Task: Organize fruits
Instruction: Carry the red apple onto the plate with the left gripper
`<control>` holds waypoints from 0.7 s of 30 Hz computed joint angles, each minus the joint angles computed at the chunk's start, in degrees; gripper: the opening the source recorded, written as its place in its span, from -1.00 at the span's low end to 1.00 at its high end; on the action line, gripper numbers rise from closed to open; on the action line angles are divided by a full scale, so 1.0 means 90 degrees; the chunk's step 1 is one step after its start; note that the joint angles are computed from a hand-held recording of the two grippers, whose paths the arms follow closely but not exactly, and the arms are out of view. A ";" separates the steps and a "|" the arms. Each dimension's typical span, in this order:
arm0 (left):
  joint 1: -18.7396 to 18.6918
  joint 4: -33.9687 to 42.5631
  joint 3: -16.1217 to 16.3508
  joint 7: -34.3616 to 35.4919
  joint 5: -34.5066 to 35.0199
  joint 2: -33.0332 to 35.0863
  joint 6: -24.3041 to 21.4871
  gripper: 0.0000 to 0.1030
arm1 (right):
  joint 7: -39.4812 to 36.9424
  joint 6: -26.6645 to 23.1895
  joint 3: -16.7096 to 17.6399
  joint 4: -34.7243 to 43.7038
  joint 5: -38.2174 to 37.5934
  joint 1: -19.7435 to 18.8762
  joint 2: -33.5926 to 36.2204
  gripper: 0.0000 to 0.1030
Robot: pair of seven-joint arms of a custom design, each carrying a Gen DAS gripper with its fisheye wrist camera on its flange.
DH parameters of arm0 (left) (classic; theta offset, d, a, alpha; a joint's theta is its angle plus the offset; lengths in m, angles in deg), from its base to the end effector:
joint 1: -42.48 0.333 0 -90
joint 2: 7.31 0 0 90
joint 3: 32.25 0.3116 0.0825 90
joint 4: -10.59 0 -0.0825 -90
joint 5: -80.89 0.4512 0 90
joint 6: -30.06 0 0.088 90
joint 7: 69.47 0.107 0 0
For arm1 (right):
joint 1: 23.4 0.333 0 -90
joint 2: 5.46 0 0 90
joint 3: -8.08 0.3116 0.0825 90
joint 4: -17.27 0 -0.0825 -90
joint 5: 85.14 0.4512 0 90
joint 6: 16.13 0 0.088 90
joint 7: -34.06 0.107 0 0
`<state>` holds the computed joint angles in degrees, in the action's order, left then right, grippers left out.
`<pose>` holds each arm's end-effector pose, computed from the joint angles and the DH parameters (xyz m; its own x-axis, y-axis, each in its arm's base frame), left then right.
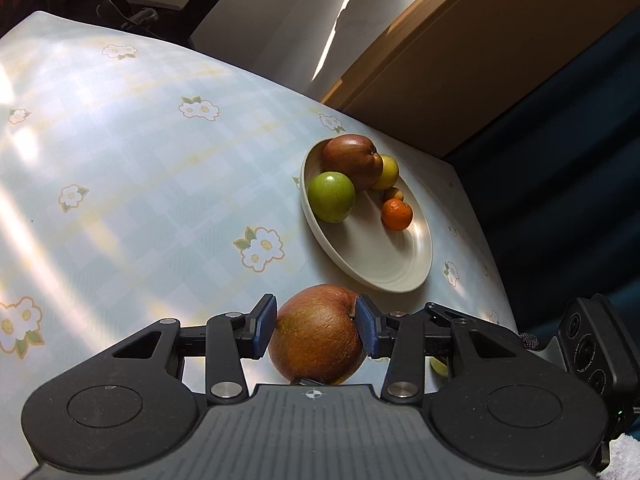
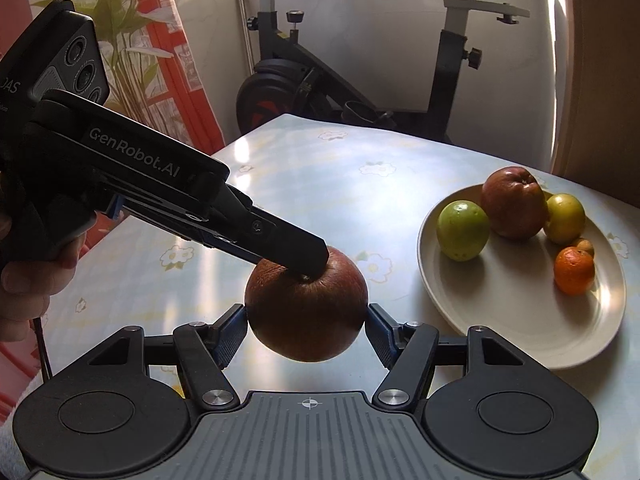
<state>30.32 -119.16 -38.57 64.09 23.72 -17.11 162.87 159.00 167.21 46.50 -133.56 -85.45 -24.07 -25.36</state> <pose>0.5396 -0.1977 0.4221 -0.4983 -0.6740 0.5454 -0.8483 0.2489 -0.4674 0.4052 0.3102 0.3879 0.2208 -0.9450 -0.2411 -0.6926 0.0221 -0.7210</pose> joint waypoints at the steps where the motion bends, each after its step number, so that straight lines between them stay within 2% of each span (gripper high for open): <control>1: -0.0027 0.0068 -0.0036 -0.0005 0.0017 0.0042 0.0035 -0.11 | -0.0030 -0.0041 -0.0078 -0.0036 -0.0001 0.0025 -0.0072 0.18; 4: -0.0114 0.0331 -0.0163 -0.0087 0.0114 0.0214 0.0133 -0.11 | -0.0107 -0.0254 -0.0258 -0.0119 -0.0097 0.0007 -0.0294 0.18; 11: -0.0301 0.1285 -0.0572 -0.0395 0.0555 0.0997 0.0411 -0.11 | -0.0525 -0.0492 -0.1290 -0.0205 -0.0306 0.0324 -0.0311 0.18; 15: -0.0284 0.1899 -0.0809 -0.0755 0.0906 0.1558 0.0457 -0.11 | -0.0826 -0.0621 -0.1542 -0.0095 -0.0548 0.0201 -0.0116 0.18; 21: -0.0195 0.2539 -0.1090 -0.1298 0.1515 0.2170 0.0521 -0.11 | -0.1092 -0.0650 -0.1659 0.0101 -0.1047 -0.0035 0.0260 0.18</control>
<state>28.57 -96.31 -48.38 52.40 37.35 2.42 167.57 149.18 161.36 31.56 -132.66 -94.87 -24.39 -23.02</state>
